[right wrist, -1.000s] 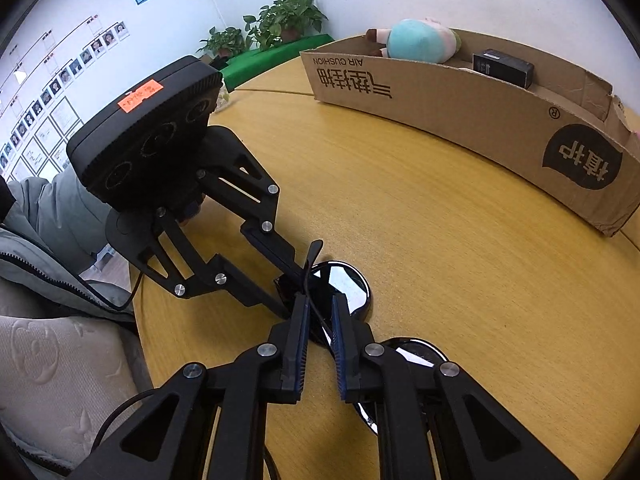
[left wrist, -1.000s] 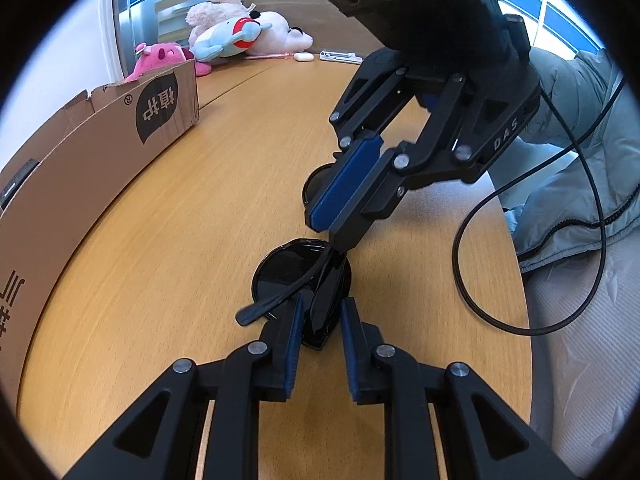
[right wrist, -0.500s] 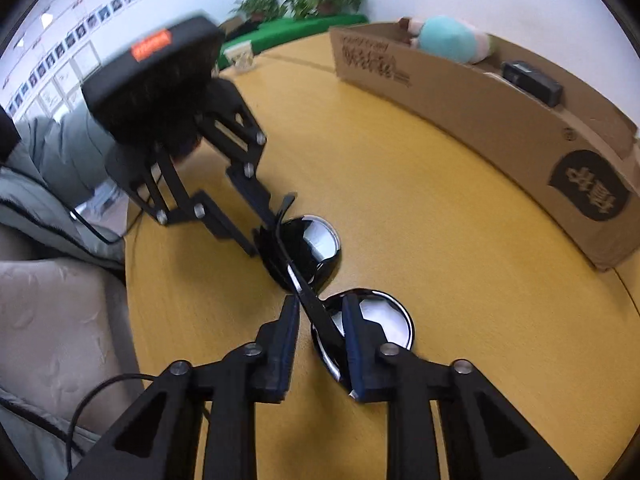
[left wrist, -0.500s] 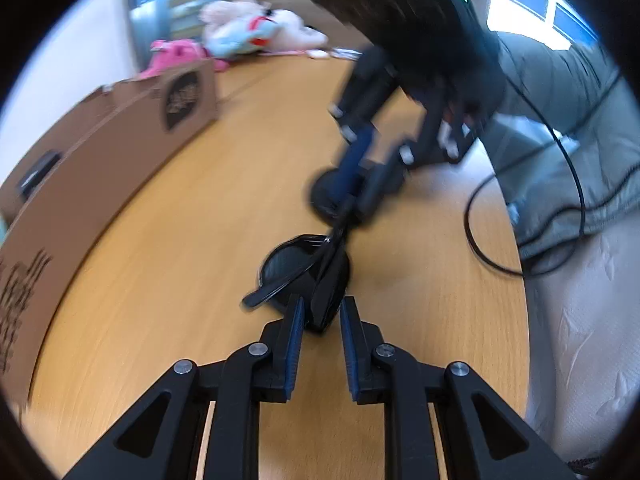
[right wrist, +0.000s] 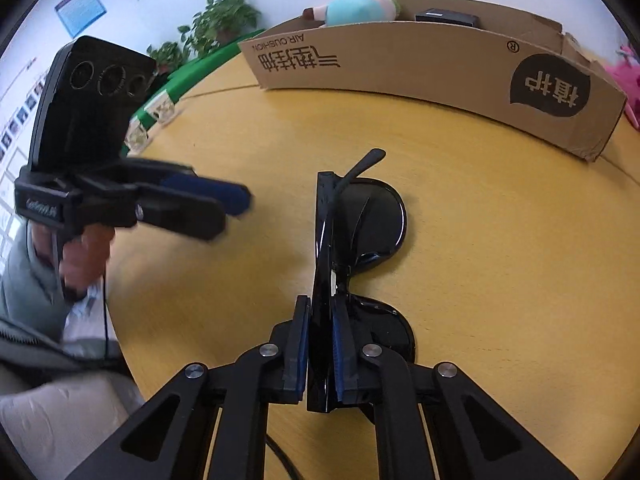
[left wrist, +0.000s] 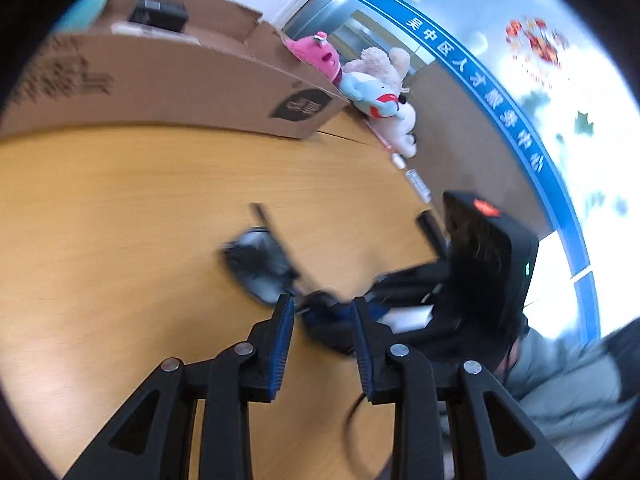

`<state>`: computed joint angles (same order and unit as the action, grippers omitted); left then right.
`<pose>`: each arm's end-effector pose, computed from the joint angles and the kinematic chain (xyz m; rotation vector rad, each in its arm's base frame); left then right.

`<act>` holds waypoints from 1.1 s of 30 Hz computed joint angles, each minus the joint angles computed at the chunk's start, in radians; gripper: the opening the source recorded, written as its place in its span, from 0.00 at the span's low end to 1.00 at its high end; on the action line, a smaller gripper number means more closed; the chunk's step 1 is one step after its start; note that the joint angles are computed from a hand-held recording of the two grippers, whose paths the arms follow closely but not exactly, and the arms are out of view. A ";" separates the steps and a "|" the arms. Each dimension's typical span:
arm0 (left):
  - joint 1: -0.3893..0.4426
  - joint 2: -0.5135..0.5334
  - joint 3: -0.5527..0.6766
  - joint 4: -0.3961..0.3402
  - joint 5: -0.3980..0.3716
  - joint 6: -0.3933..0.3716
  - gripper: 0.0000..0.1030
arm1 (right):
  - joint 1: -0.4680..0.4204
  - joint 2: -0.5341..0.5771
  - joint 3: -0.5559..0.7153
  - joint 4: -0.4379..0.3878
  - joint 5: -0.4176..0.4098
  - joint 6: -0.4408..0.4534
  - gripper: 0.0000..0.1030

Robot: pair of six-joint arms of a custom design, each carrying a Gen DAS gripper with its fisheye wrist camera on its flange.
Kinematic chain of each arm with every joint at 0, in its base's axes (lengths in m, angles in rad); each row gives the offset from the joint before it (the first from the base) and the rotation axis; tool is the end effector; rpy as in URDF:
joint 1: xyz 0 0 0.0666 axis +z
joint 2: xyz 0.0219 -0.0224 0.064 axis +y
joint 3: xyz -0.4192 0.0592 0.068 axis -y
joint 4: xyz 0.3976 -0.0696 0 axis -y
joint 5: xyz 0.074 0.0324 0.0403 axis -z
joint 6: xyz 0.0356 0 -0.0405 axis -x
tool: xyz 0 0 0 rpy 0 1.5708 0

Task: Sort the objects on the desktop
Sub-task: 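Lift and carry the sunglasses with both grippers into the cardboard box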

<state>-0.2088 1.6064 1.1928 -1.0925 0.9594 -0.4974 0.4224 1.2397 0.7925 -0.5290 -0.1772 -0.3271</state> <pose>0.4583 -0.1273 0.2931 0.9507 2.4516 -1.3413 0.3345 0.1568 0.2868 -0.1950 2.5994 0.5076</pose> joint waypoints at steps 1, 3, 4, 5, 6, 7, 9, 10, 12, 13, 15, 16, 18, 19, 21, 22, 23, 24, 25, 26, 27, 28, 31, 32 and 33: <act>-0.013 0.013 0.007 0.003 -0.010 0.030 0.27 | 0.005 0.005 0.000 0.016 0.004 -0.021 0.08; -0.028 0.039 0.018 0.029 -0.034 0.098 0.24 | 0.009 0.018 0.004 0.040 0.010 -0.052 0.09; -0.029 0.052 0.025 0.030 -0.043 0.128 0.24 | 0.010 0.019 0.005 0.052 0.015 -0.064 0.09; -0.034 0.062 0.031 0.031 -0.046 0.153 0.21 | 0.008 0.021 0.005 0.059 0.010 -0.076 0.09; -0.031 0.068 0.032 0.022 -0.025 0.157 0.19 | 0.007 0.021 0.002 0.067 0.004 -0.083 0.08; -0.035 0.063 0.028 0.030 -0.028 0.162 0.19 | 0.003 0.020 -0.001 0.073 0.000 -0.087 0.09; -0.042 0.053 0.022 0.057 -0.036 0.170 0.17 | 0.000 0.018 -0.004 0.081 -0.008 -0.092 0.09; -0.041 0.051 0.022 0.062 -0.026 0.176 0.17 | -0.003 0.015 -0.006 0.089 -0.010 -0.095 0.09; -0.037 0.046 0.030 0.074 -0.016 0.189 0.15 | -0.007 0.005 -0.009 0.108 -0.012 -0.103 0.09; -0.036 0.037 0.032 0.083 -0.010 0.196 0.14 | -0.011 0.000 -0.007 0.113 -0.012 -0.101 0.09; -0.040 0.025 0.051 0.104 0.007 0.206 0.12 | -0.021 -0.017 0.000 0.128 -0.009 -0.098 0.09; -0.043 0.018 0.062 0.113 0.006 0.206 0.12 | -0.026 -0.025 0.008 0.130 -0.005 -0.090 0.09; -0.053 0.017 0.111 0.123 0.001 0.203 0.11 | -0.041 -0.040 0.036 0.123 0.009 -0.068 0.09; -0.060 0.023 0.147 0.122 0.000 0.202 0.11 | -0.048 -0.043 0.054 0.122 0.016 -0.058 0.09; -0.070 0.040 0.232 0.116 -0.003 0.186 0.11 | -0.079 -0.064 0.095 0.112 0.030 -0.021 0.09; -0.075 0.054 0.277 0.112 -0.003 0.180 0.11 | -0.096 -0.062 0.121 0.108 0.038 -0.001 0.09; -0.081 0.075 0.331 0.105 -0.003 0.172 0.11 | -0.107 -0.050 0.155 0.107 0.049 0.015 0.09; -0.085 0.101 0.390 0.092 -0.002 0.161 0.11 | -0.123 -0.041 0.186 0.102 0.061 0.039 0.09; -0.095 0.134 0.456 0.078 -0.004 0.156 0.11 | -0.143 -0.028 0.219 0.098 0.071 0.062 0.09; -0.100 0.177 0.536 0.047 -0.002 0.140 0.11 | -0.159 -0.017 0.246 0.095 0.072 0.073 0.09; -0.108 0.217 0.608 0.023 -0.003 0.137 0.11 | -0.185 0.007 0.285 0.094 0.060 0.081 0.09; -0.113 0.261 0.681 -0.007 -0.002 0.131 0.11 | -0.211 0.026 0.316 0.092 0.046 0.084 0.09; -0.130 0.407 0.929 -0.134 -0.006 0.128 0.11 | -0.285 0.114 0.430 0.061 0.011 0.100 0.09; -0.136 0.474 1.035 -0.192 -0.005 0.135 0.11 | -0.309 0.148 0.469 0.040 0.003 0.106 0.09; -0.139 0.529 1.123 -0.244 -0.002 0.139 0.11 | -0.328 0.177 0.501 0.023 -0.007 0.105 0.09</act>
<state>-0.3473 2.1355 2.3161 -1.3365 0.9579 -0.3588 0.0949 1.4171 1.2937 -0.5061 -0.1843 -0.2221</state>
